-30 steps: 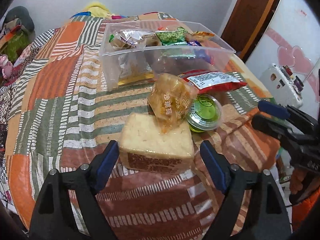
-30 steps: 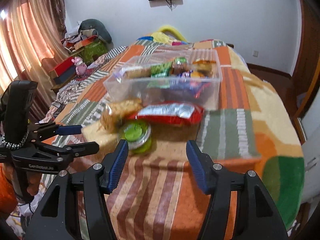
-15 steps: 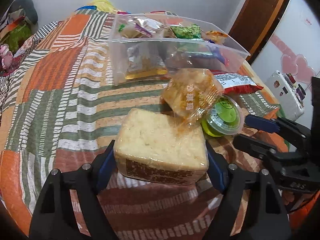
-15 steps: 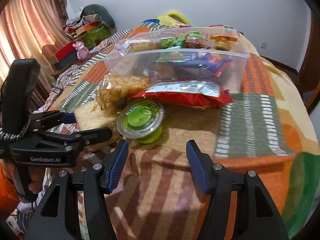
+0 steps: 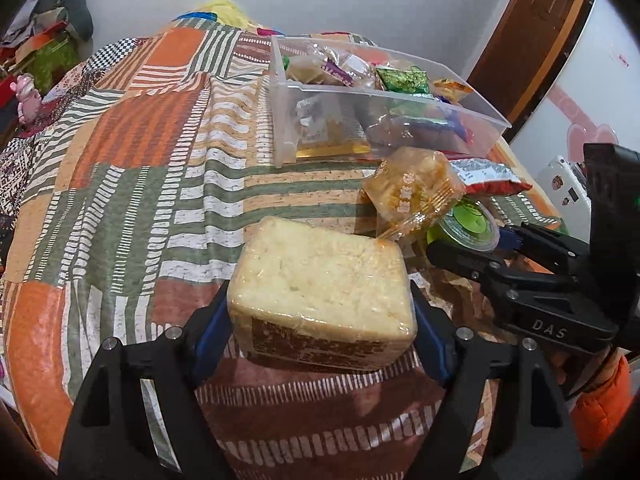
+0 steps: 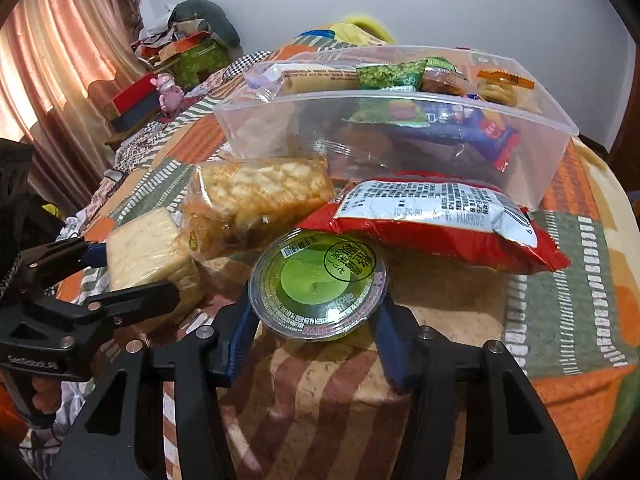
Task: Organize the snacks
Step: 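Grasp the bread loaf with left gripper while right grasps the green jelly cup, then carry the bread and jelly cup over the box and open both grippers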
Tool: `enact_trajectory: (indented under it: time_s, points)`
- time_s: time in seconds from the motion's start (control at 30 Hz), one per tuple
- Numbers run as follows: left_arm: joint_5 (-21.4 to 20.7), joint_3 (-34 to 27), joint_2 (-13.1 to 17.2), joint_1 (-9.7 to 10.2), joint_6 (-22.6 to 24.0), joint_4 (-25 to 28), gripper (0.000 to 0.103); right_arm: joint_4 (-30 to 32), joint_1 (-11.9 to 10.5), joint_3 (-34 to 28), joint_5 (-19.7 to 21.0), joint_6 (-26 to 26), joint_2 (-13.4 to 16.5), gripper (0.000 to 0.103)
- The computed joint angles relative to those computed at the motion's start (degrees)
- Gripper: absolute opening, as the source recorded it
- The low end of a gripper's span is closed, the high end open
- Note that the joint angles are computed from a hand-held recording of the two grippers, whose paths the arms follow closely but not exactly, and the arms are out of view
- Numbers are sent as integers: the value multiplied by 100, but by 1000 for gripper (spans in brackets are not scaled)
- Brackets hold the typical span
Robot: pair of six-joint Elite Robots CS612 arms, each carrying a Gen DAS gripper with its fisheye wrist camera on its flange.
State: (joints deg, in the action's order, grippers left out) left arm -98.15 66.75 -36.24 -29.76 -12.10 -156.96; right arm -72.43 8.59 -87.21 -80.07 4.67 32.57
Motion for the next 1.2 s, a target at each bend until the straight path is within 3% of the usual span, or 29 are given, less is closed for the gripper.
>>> enact_trajectory:
  time_s: [0.27,0.6,0.93,1.2]
  points:
    - [116,224,-180,13,-137,-371,79,133,-53,-248,81,-15,46,43]
    - [62,73,-225,4,-188,-629,79,-230,-134,-494,-31,115,48,43]
    - [-254,-712,111,-84,-87,-483,79,-794,-226,-405,-307,323,-31,43]
    - [-415,-1694,604,-156,-42,-40,79,-1084,-325,-284,-561,436,-67,43]
